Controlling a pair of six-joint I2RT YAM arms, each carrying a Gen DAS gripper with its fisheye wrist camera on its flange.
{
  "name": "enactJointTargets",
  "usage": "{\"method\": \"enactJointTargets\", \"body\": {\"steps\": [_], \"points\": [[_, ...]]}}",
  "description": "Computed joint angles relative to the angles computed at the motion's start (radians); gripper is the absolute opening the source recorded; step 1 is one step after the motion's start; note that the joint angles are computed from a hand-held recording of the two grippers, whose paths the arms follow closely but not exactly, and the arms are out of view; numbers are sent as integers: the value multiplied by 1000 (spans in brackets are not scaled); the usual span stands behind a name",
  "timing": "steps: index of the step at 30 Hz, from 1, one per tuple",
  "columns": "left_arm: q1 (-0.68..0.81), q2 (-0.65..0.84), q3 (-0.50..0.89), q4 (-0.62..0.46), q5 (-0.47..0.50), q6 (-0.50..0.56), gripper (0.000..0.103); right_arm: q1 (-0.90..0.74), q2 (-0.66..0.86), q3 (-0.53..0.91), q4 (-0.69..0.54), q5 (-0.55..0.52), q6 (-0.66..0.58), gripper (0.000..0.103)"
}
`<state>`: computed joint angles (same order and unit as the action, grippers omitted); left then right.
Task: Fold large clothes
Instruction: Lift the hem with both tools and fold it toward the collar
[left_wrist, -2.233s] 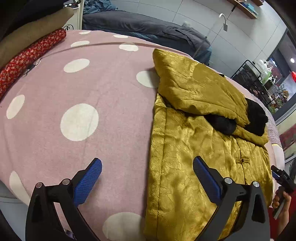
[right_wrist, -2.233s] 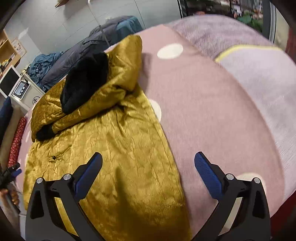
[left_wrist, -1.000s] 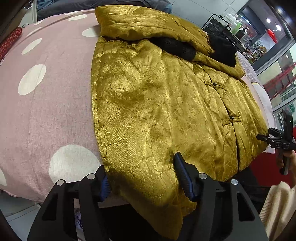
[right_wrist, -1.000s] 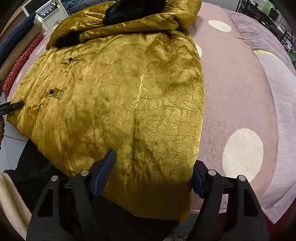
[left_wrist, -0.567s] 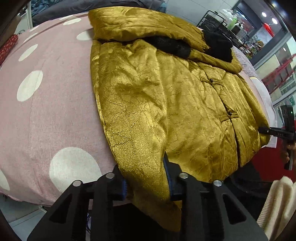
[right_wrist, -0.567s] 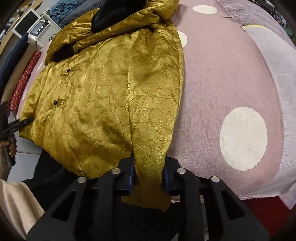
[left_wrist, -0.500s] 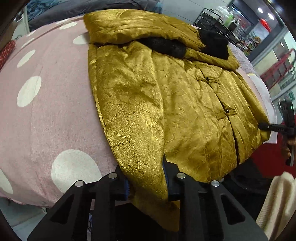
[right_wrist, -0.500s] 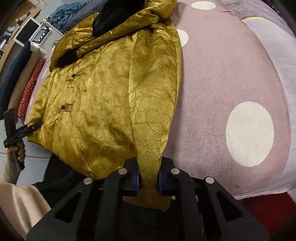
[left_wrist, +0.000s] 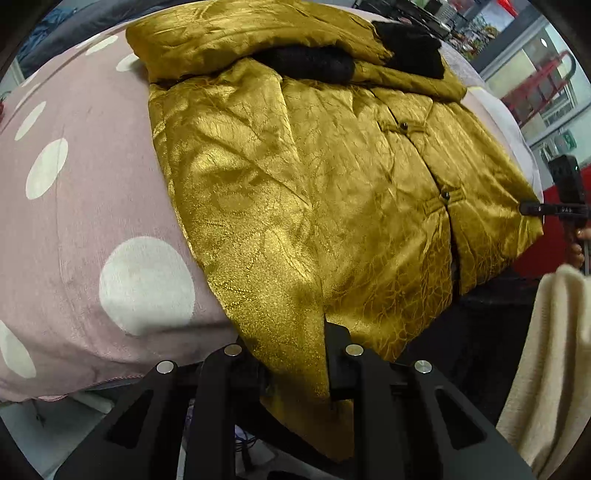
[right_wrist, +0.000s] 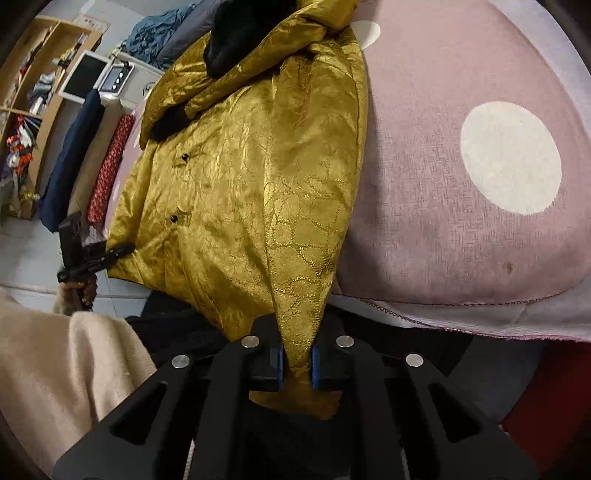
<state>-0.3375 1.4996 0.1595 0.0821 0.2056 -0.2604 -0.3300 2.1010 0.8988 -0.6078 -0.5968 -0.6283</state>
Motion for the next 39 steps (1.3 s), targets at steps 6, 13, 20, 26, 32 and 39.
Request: {"method": "enactJointTargets", "body": {"steps": [6, 13, 20, 26, 32, 39], "points": [[182, -119, 61, -43, 72, 34, 19, 42, -22, 96, -33, -129, 51, 10], [397, -142, 225, -45, 111, 55, 18, 83, 21, 377, -61, -259, 196, 10], [432, 88, 511, -70, 36, 39, 18, 123, 241, 800, -42, -390, 499, 10], [435, 337, 796, -108, -4, -18, 20, 179, 456, 1122, 23, -381, 784, 10], [529, 442, 871, -104, 199, -209, 50, 211, 613, 1264, 92, -276, 961, 10], [759, 193, 656, 51, 292, -270, 93, 192, 699, 1300, 157, -331, 1128, 10]]}}
